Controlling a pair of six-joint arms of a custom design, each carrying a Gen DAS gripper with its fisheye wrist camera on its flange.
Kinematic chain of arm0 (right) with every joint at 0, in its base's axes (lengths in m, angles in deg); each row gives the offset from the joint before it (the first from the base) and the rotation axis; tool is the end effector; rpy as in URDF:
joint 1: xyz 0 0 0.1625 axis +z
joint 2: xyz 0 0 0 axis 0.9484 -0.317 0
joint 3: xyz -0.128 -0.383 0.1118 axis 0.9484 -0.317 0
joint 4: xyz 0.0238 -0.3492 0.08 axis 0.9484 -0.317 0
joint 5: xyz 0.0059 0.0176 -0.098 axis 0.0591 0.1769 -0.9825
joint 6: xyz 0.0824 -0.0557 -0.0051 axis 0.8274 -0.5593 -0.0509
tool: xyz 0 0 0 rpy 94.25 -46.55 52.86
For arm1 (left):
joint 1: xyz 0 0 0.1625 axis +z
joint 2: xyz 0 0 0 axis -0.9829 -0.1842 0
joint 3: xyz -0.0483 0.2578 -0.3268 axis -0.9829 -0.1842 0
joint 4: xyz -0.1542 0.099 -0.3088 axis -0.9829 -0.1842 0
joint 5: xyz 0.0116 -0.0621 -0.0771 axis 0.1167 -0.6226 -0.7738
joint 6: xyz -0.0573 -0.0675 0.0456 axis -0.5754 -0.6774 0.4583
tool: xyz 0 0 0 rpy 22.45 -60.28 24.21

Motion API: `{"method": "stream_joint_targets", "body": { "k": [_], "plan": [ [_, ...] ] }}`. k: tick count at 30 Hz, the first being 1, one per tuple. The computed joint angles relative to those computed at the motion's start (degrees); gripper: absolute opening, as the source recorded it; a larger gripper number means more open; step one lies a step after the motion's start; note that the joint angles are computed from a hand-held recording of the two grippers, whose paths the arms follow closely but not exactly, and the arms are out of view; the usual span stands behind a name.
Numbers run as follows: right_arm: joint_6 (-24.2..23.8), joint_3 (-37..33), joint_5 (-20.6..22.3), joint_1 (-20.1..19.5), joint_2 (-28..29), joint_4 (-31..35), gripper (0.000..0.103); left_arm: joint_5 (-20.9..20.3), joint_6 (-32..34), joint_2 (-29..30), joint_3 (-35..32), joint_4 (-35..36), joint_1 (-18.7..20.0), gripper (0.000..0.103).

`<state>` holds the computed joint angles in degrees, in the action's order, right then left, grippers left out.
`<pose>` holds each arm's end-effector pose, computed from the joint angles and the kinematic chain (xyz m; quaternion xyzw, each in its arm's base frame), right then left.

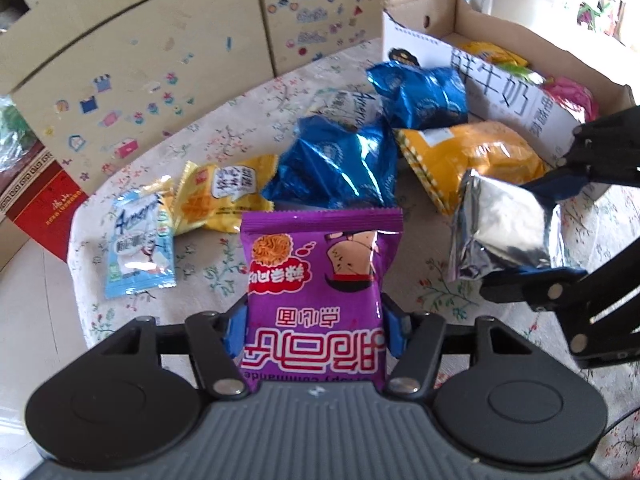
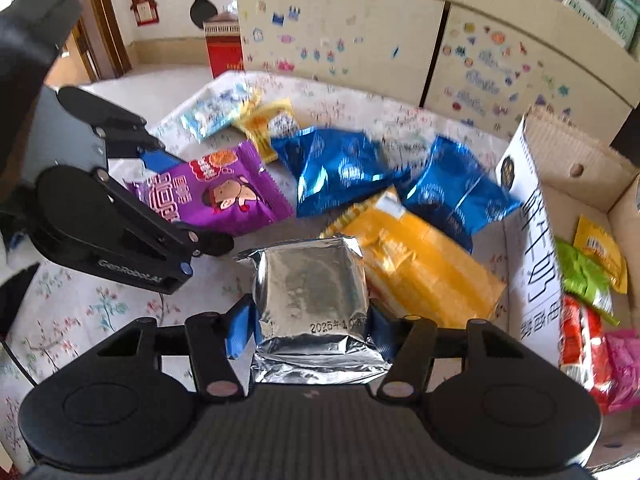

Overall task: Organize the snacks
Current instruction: 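Carry the purple and silver packets into the cardboard box and release both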

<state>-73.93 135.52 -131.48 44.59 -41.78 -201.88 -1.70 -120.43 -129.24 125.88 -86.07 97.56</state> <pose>0.2552 -0.3158 0.1106 0.5018 -0.8338 0.0403 0.2266 -0.1845 -0.2710 0.1507 0.1192 0.8781 -0.2218 0.4068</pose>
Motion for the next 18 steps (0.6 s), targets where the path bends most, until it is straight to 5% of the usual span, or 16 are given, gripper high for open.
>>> {"method": "stream_joint_targets", "body": {
  "k": [18],
  "plan": [
    [1.01,0.16,1.19,1.49,-1.19,-6.02,0.066,6.63,-11.47,-2.67,-4.09,13.80,-3.14,0.063]
  ]
}}
